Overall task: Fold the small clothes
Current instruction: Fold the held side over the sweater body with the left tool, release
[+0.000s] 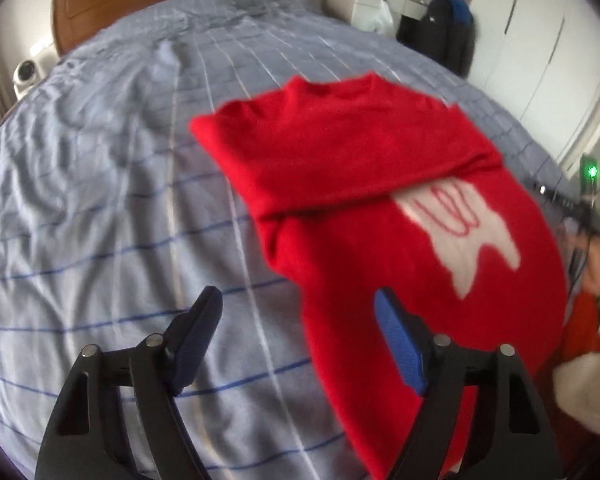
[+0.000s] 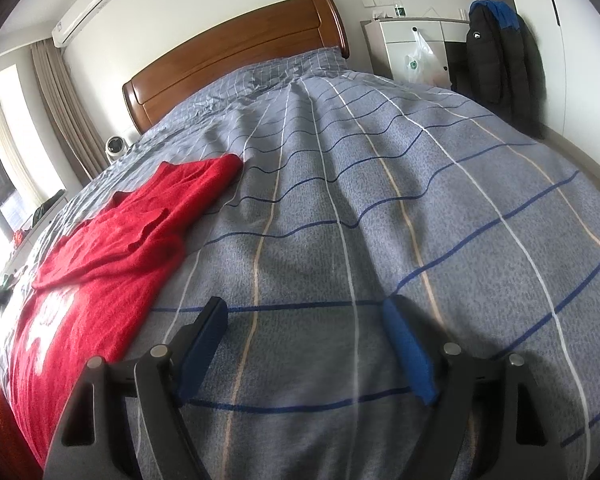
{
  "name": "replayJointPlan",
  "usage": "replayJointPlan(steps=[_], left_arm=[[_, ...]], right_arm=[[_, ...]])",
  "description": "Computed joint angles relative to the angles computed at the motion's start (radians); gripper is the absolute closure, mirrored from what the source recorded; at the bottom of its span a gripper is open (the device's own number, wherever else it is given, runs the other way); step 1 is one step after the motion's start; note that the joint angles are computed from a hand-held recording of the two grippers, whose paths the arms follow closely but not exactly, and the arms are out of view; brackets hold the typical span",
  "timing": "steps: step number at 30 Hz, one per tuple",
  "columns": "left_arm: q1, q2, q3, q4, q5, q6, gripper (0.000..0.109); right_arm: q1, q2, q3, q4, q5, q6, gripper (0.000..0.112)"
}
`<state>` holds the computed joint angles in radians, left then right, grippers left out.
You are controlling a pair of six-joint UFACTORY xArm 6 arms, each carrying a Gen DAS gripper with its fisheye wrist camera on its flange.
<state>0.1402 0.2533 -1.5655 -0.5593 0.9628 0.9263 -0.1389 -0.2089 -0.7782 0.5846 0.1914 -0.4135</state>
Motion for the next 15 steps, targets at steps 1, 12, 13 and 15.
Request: replayJointPlan(steps=[1, 12, 13, 15], left_arm=[[-0.012, -0.003, 0.013, -0.003, -0.027, -0.004, 0.029], [-0.052, 0.053, 0.100, -0.047, -0.392, -0.337, 0.105], [-0.051, 0.044, 0.116, -0.060, -0.398, -0.315, 0.105], [-0.039, 0.053, 0.103, -0.094, -0.373, -0.304, 0.105]], right_arm=[[0.000, 0.001, 0.001, -0.016, -0.003, 0.013, 0.033], [-0.003, 0.005, 0.003, -0.153, -0.005, 0.125, 0.033], [-0.002, 0.005, 0.003, -0.148, -0.006, 0.121, 0.033], [0.001, 0.007, 0.002, -0.123, -0.010, 0.101, 0.033]])
